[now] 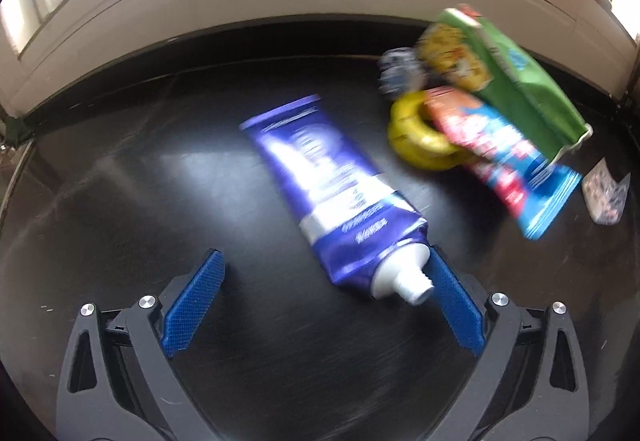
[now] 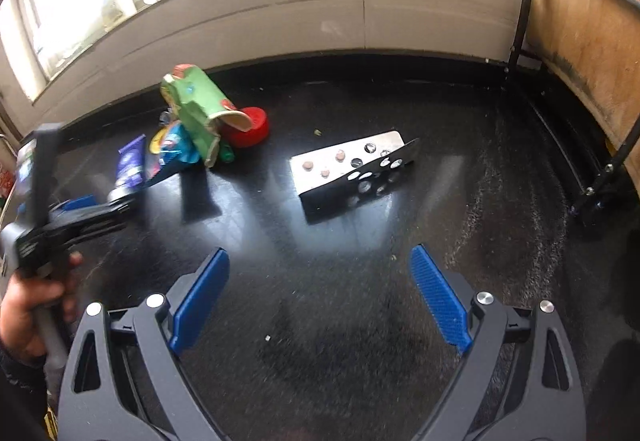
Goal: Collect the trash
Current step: 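Grasp the blue toothpaste tube with the left tool while the right tool grasps the pill blister pack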
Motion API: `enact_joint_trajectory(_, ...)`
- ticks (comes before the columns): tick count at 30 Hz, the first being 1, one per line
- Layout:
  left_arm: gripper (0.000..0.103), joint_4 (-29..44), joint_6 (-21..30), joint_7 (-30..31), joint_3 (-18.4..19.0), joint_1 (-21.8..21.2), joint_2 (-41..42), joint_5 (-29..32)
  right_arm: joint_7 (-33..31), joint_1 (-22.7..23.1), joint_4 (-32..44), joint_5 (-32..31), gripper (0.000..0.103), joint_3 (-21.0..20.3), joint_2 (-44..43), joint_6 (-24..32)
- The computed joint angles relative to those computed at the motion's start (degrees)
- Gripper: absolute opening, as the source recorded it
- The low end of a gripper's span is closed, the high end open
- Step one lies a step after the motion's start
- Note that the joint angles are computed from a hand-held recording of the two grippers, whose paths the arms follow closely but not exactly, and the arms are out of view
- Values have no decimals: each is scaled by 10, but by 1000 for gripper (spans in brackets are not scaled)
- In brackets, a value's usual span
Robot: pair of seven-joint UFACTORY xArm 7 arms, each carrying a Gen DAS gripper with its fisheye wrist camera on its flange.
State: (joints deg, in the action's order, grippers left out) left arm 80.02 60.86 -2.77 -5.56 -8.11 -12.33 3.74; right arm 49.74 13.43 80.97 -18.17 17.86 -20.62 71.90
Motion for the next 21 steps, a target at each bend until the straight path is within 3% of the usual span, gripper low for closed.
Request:
enact_joint_trajectory(5,96,-9,12,46,24,15,-19,-14,14,-7,9,29,89,-24,33,-19)
enact_joint_trajectory(9,96,7,-4,56,12,16,-8,-3,44,-11,39,22,89,-32,73,-12)
enact_joint_trajectory(12,96,27,-25,50,-4,13,20,37,61,-8,75,-9,89,-35,109,14)
enact_joint_trajectory(14,96,54,-12,39,-10,10,50,59,63,-1,106,-22,89,-41,140,41)
enact_joint_trajectory(18,96,74,-21,33,-1,7,74,68,53,22,153,-39,89,-54,184,79)
enact_joint_trajectory(20,96,82,-14,45,7,7,79,55,47,36,172,-55,79,-59,197,97)
enact_joint_trajectory(21,90,84,-9,47,10,7,78,43,42,43,180,-66,74,-60,203,106)
